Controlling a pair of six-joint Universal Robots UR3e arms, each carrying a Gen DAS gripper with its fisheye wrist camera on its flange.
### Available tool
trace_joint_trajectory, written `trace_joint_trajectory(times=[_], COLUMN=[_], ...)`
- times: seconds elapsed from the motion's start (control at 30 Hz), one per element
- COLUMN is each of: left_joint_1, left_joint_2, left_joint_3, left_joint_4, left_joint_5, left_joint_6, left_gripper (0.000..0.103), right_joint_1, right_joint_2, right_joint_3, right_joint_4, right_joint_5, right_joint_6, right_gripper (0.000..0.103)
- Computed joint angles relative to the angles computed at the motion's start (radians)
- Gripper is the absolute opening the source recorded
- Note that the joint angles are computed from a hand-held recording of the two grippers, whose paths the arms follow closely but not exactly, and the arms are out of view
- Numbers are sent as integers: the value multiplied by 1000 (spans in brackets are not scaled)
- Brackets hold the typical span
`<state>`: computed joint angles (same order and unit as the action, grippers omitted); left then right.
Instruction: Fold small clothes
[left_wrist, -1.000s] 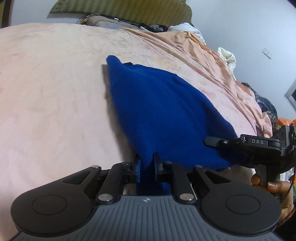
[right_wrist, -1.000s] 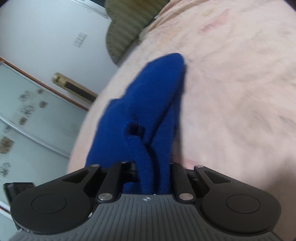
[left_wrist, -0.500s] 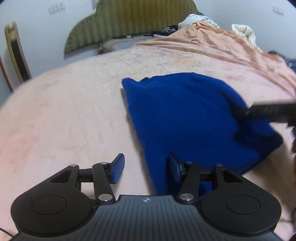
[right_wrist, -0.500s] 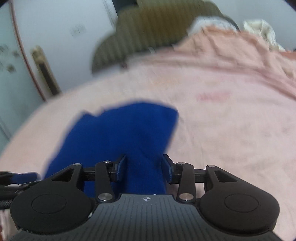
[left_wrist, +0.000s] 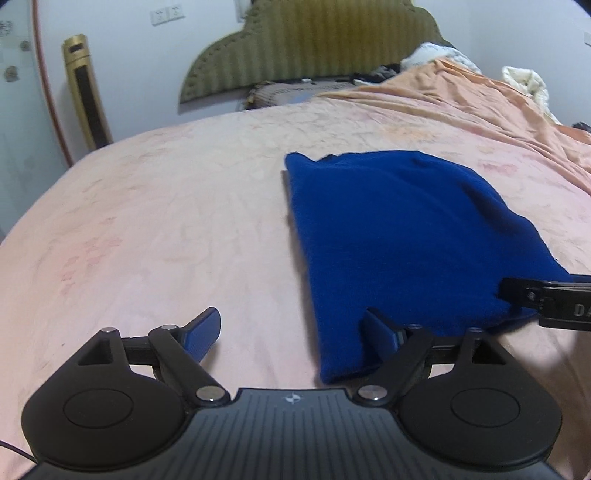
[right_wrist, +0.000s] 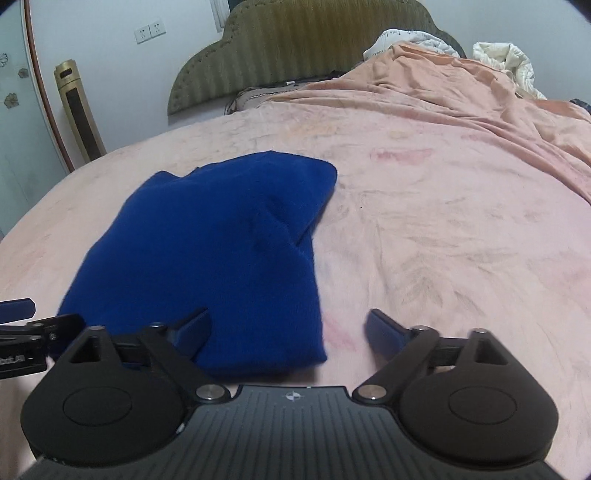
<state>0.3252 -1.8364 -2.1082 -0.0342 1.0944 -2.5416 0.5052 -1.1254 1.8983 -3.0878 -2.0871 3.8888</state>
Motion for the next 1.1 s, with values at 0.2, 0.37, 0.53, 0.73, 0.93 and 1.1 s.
trace_joint_trajectory(times=[0.2,0.37,0.53,0.73,0.93,1.1], left_joint_1=[17,39,47,55,68,83], left_joint_2=[25,50,73,132,170,189], left_joint_3=[-68,-118,-130,-133,-190,-208], left_joint_4=[64,81,45,-77,-74,-76], left_joint_5=[-5,-27,-30,-18,-14,-21], left_joint_6=[-26,-34,-31,-12,31,30], left_gripper=[85,86,86,86,86,86], right_joint_1=[48,52,77,109,136,145], right_joint_2=[-28,-14,-22,-16,-9,-12], right_joint_3=[14,8,13,-15,-62,-70], right_joint_4=[28,25,39,86,174,203], right_joint_5=[-24,-20,-32,-59,-94,-107], right_joint_6=[39,40,47,38,39,52], right_gripper=[101,102,102,102,103,103])
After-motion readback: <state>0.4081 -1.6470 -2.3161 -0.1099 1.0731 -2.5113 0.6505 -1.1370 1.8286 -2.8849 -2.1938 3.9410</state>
